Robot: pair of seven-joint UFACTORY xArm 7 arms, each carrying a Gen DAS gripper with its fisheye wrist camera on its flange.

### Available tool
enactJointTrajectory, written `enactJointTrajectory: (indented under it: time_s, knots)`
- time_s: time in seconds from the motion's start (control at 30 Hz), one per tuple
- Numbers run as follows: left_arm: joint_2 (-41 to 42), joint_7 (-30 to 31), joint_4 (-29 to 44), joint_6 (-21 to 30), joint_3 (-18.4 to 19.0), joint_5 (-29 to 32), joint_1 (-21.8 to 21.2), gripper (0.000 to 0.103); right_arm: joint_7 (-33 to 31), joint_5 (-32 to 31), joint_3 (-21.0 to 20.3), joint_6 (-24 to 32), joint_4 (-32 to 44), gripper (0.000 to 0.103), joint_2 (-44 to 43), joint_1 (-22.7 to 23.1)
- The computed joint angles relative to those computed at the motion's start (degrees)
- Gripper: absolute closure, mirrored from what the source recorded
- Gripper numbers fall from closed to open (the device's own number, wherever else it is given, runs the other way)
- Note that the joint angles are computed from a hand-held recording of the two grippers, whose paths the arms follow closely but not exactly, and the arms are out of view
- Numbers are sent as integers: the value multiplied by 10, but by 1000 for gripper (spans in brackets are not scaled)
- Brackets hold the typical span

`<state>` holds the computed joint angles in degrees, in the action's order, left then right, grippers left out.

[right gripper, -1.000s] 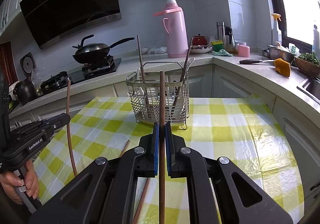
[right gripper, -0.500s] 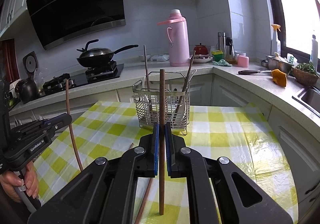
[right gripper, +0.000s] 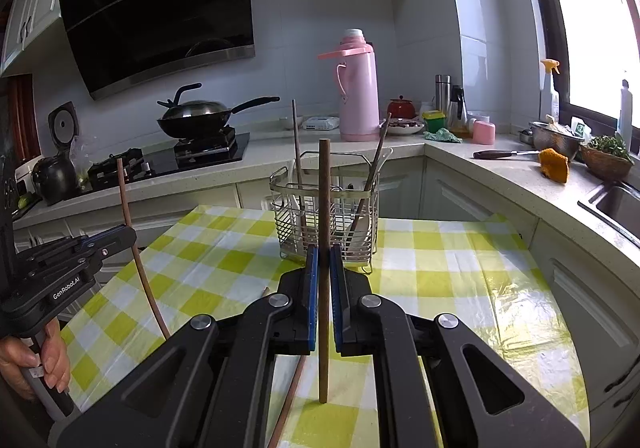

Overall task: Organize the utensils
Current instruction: 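Lift both held chopsticks upright and carry them to the wire holder, then lower both chopsticks into the wire holder and open both tools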

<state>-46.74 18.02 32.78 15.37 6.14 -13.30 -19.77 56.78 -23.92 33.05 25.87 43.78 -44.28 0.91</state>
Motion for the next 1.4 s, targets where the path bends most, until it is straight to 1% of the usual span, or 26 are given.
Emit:
enactJointTrajectory:
  time_s: [0.23, 0.37, 0.5, 0.6, 0.73, 0.87, 1.0, 1.17, 1.3, 1.4]
  knots:
    - [27, 9, 24, -15, 3, -1, -14, 97, -2, -5, -2, -1, 10, 96, 6, -8]
    - [64, 18, 63, -14, 14, -11, -33, 97, -13, -17, -7, -10, 29, 96, 27, -24]
    - [118, 27, 121, -23, 17, -23, -43, 97, -27, -31, -17, -26, 60, 96, 62, -45]
    - [161, 39, 175, -18, 25, -44, -57, 97, -41, -41, -29, -36, 91, 96, 94, -57]
    - [221, 56, 254, -7, 23, -70, -58, 97, -58, -58, -43, -35, 144, 96, 136, -67]
    - [280, 73, 348, 13, 12, -103, -46, 97, -73, -75, -60, -33, 206, 96, 180, -69]
    - [341, 80, 450, 38, -7, -125, -24, 97, -82, -96, -79, -24, 277, 96, 228, -61]
    - [420, 59, 577, 71, -41, -125, 12, 97, -88, -135, -99, -5, 360, 96, 288, -41]
    - [472, 37, 645, 81, -73, -107, 37, 97, -85, -154, -120, -7, 396, 96, 328, -18]
    - [500, 24, 668, 78, -98, -97, 52, 97, -81, -158, -139, -17, 408, 96, 355, 2]
